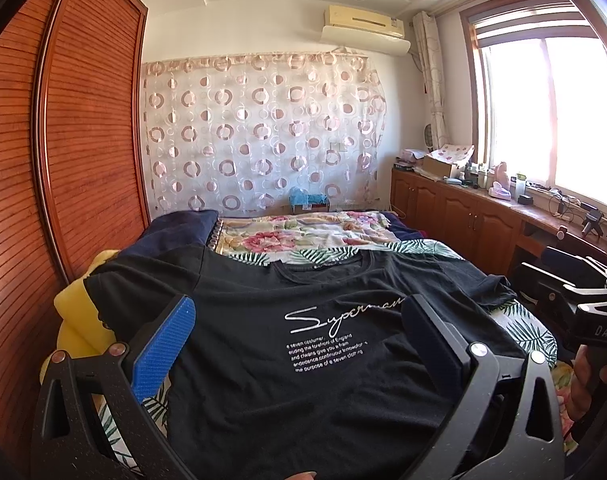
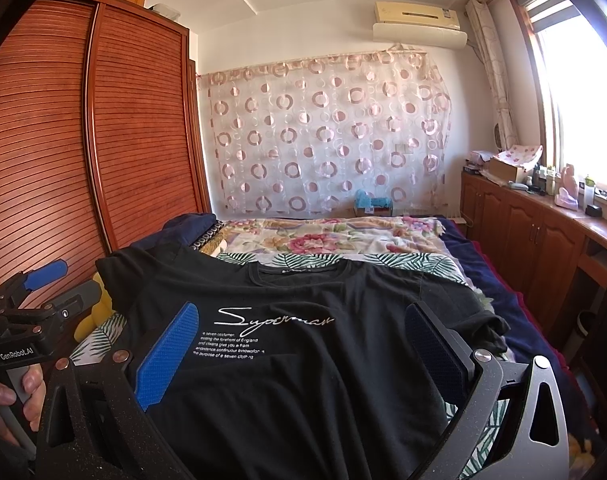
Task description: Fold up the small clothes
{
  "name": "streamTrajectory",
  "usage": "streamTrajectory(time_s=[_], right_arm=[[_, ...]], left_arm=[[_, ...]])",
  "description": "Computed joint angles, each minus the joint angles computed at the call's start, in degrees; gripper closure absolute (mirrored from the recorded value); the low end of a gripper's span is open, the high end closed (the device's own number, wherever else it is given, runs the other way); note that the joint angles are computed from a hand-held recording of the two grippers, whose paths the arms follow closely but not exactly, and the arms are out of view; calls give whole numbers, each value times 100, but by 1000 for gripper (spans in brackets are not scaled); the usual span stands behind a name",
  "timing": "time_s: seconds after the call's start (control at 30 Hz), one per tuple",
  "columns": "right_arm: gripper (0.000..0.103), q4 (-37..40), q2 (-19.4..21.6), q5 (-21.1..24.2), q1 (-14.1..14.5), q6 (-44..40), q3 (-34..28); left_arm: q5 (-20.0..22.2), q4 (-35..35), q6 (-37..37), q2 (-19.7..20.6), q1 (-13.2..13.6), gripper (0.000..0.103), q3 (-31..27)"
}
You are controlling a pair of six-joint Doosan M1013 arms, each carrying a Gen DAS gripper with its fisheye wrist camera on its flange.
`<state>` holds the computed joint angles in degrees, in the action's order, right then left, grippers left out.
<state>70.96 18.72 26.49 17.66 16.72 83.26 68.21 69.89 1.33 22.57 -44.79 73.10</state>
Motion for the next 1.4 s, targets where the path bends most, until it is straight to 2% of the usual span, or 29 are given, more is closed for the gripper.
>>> streamTrajectory(time_s=[0.2,0.33,0.5,0.6,0.67,0.77,0.8,0.83,0.87,0.97,1.03,1.1,1.27,1.37,1.4], right_arm=[[0,-535,153,117,39,425,-179],[0,-768,290,220,78,594,-307],[0,-1033,476,404,132,781,-514],[0,-1178,654,805,128,844,-769],[3,-1224,753,1108,104,877,-910],[11,-1399,941,1709,72,1140,-1207],[17,-1514,1003,1818,81,1217,-1317],[23,-1567,1037,1897,87,1231,-1383],[24,-1630,1074,1969,89,1256,-1456],[24,-1667,1148,2241,73,1282,-1611],[24,-1637,1177,2465,14,1298,-1693],[24,-1612,1197,2644,-28,1258,-1751],[24,-1632,1250,2858,-107,1084,-1839],[24,-1618,1266,2820,-104,1002,-1825],[24,-1609,1268,2824,-112,993,-1820]], left_arm=[[-100,-176,-88,-104,103,0,232],[-253,-423,-153,-212,283,0,470],[-189,-552,-151,-340,452,0,743],[-91,-631,-58,-423,563,0,896],[-209,-655,-112,-531,652,0,1065],[-323,-827,-164,-670,835,0,1239],[-349,-858,-169,-716,893,1,1303],[-360,-871,-172,-758,944,4,1363],[-358,-896,-146,-778,981,5,1396],[-465,-1011,-167,-871,1134,13,1525],[-586,-1105,-158,-931,1273,23,1581],[-679,-1179,-82,-970,1407,27,1603],[-872,-1455,241,-961,1746,37,1541],[-925,-1825,433,-907,1941,52,1463],[-911,-1958,516,-879,1995,52,1430]])
